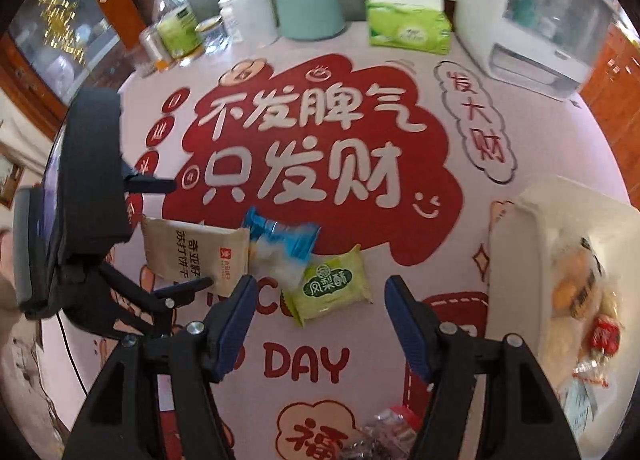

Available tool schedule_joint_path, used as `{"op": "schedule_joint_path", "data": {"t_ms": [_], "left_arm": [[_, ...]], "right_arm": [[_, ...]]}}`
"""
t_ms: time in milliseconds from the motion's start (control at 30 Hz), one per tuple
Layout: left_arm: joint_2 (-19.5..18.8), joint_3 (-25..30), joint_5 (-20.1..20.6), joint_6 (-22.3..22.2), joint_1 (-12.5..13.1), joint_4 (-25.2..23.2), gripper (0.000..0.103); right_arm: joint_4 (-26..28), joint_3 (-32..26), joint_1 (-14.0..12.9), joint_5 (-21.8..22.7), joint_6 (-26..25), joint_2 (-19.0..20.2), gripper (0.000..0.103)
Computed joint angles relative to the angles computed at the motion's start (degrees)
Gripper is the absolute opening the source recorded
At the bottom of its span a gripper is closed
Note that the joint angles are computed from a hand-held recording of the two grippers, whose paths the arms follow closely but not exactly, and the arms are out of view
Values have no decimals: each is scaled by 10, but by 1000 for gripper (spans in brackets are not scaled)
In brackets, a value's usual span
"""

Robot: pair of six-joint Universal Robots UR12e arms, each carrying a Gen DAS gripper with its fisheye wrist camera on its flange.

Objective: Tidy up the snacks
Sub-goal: 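Grasp the beige soda-cracker packet with the left gripper while the right grasps the blue packet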

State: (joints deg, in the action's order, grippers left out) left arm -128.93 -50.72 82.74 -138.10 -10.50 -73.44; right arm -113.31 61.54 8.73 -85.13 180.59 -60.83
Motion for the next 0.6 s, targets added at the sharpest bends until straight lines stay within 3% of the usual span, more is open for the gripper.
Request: {"op": "schedule_joint_path", "data": {"t_ms": [133, 300, 433, 600], "left_arm": [[-11, 21, -23, -11, 5, -26, 97], [-3, 4, -36, -18, 13, -40, 87], [19, -35, -45, -21, 19, -13, 82], [25, -42, -44, -28, 22, -13, 72]], "right_arm": [[9, -14, 5, -10, -38, 13, 66], [25, -44, 7, 4, -63, 36, 66], [27, -63, 7, 18, -71, 52, 66], [33, -94, 13, 19, -136, 78, 66]]}}
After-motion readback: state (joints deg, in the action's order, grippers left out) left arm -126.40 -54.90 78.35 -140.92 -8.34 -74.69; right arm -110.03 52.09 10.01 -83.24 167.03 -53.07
